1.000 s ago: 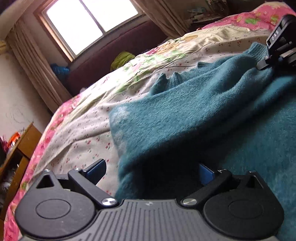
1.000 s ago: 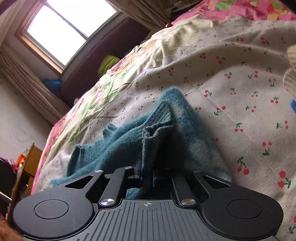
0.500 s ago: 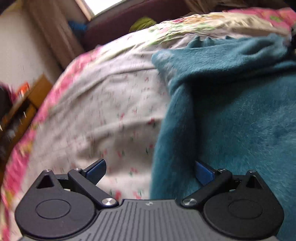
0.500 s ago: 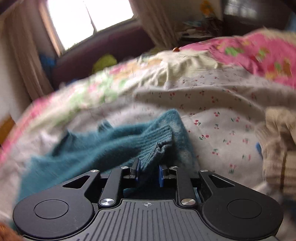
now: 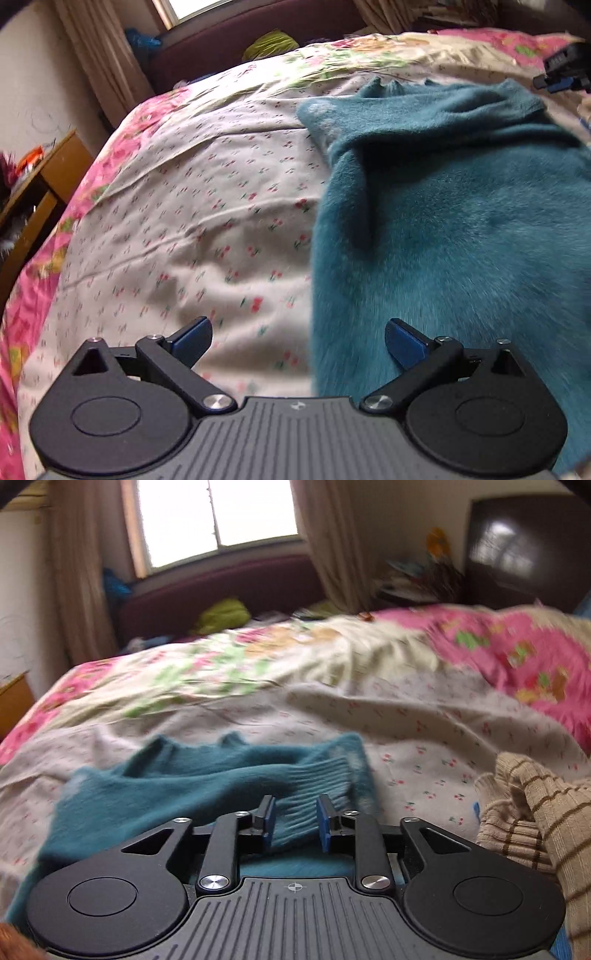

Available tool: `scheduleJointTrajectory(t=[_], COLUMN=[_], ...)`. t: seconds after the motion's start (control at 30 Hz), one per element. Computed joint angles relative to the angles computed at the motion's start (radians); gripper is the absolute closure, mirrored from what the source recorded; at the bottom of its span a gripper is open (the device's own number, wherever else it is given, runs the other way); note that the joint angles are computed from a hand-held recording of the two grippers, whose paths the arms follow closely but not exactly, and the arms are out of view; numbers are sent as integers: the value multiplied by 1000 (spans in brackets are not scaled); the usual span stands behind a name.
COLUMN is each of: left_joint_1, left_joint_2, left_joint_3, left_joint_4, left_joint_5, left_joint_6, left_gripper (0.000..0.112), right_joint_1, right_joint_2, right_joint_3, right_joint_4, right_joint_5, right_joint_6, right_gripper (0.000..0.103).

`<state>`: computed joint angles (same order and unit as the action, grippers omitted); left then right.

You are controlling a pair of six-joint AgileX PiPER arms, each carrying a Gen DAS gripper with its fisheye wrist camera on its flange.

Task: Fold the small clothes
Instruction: 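Lay the sleeve flat on the sweater and open the right gripper, then withdraw the open right gripper and move it to the folded sleeve cuff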

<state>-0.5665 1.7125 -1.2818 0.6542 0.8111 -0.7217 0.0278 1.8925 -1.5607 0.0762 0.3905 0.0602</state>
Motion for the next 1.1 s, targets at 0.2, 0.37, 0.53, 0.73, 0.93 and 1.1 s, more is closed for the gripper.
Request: scheduleJointTrajectory(t=[0.2,0.37,0.53,0.73,0.93,1.1], left_joint_1=[21,11,-40,-85,-99,-129], left_joint_2=[-126,-161,-189,-160,-133,-144], left_joint_3=[157,206,199,184,190,169], left_joint_4=[-59,-32,44,84,65,86], left_joint_5=[-44,-57,-22,-44,3,45], left_joint_6=[-64,-142,-182,-216,-193,-195], left_gripper=[9,9,9,9,9,9], right_joint_1=[58,87,19,-102,-220,-262], right_joint_2=[-122,-119,-255,-412,-541,-577], right_joint_3=[188,243,409,573,693,741], right_joint_4=[317,293,421,267,379,467], right_joint_5=[78,195,108,121,174,156], right_joint_6=[-406,-385,-446,-316,-405,-506], right_gripper=[75,70,70,70,70,70])
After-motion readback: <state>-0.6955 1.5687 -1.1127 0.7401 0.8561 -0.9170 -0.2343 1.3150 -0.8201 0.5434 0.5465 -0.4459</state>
